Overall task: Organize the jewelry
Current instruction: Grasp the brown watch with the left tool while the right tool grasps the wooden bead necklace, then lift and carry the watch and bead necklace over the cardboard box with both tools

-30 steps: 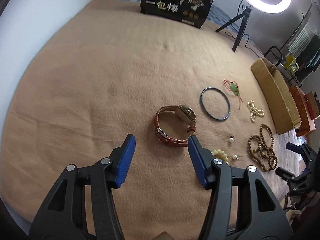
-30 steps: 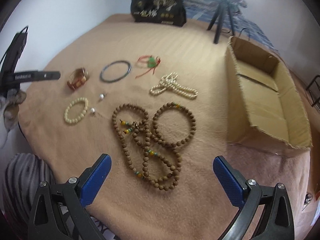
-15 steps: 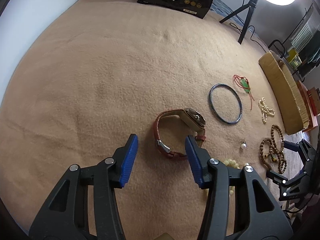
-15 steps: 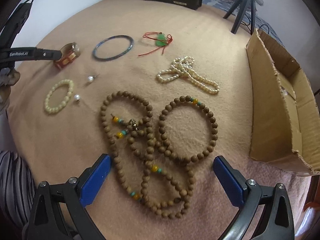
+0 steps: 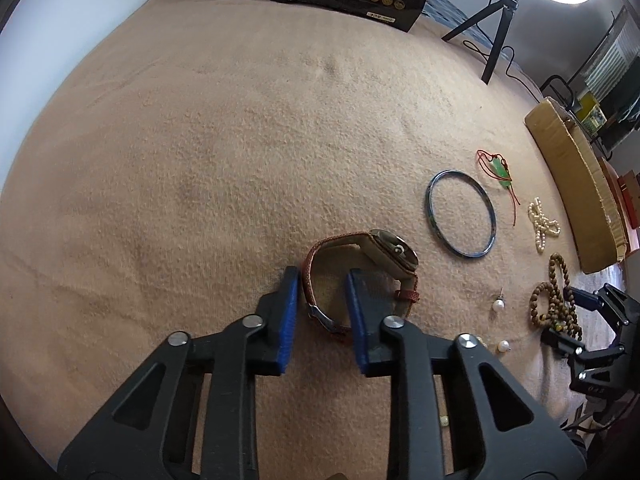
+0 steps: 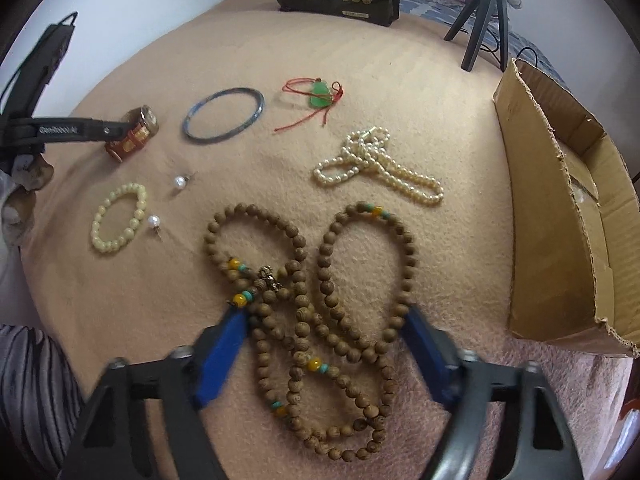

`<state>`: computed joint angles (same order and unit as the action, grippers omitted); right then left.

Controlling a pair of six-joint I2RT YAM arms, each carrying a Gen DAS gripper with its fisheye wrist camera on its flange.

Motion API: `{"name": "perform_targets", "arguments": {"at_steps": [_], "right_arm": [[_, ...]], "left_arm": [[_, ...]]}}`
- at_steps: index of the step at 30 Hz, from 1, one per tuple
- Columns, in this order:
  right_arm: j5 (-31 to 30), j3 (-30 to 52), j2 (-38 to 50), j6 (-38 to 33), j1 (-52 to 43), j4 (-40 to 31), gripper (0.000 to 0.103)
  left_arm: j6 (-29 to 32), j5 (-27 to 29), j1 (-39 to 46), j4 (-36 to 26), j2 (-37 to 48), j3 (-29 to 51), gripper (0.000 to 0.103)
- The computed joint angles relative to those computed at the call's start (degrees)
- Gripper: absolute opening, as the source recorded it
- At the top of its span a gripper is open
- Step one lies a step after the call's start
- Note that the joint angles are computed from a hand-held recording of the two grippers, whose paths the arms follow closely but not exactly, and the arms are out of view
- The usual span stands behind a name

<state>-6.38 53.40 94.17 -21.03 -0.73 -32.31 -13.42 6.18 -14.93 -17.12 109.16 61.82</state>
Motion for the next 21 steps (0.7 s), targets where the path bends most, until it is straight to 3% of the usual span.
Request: {"name": "perform_targets", "arguments": {"at_steps": [2,5,9,14,16,21], "right_arm": [[-0.23,0.26,-0.04,-0.15,0.05,-0.30,0.053],[-0.29,0.97,1.03,-0.40,0.54,0.13,0.036],[-0.42,0.59,0.34,-0.17,1.16,0.01,0.020],[-1.50,0.17,-0.69,0.87,0.77,-0.38,0.016],[-2.20,-0.48,-2.00,1.18,0.35,-1.03,0.010],[-2.95,-2.82,-7.06,1.69,-0.22,-2.35,0.010]], "left_arm": [[-0.06,-0.54,-0.32,-0.01,0.14,0.17,0.018],[-0.30,-1.07,-0.64,0.53,0.50,0.28,0.013],[-0.94,-0.76,-0.49,1.43,0.24,-0.34,0.009],[-1.30,-1.46,-0.93,2.29,-1.56,-2.32,0.006],[-1.29,-0.68,-0.73,1.68,-2.42,-2.82,0.006],[-1.44,-0.79,-0.64,2.04,-5.17,-5.02,0.006]]}}
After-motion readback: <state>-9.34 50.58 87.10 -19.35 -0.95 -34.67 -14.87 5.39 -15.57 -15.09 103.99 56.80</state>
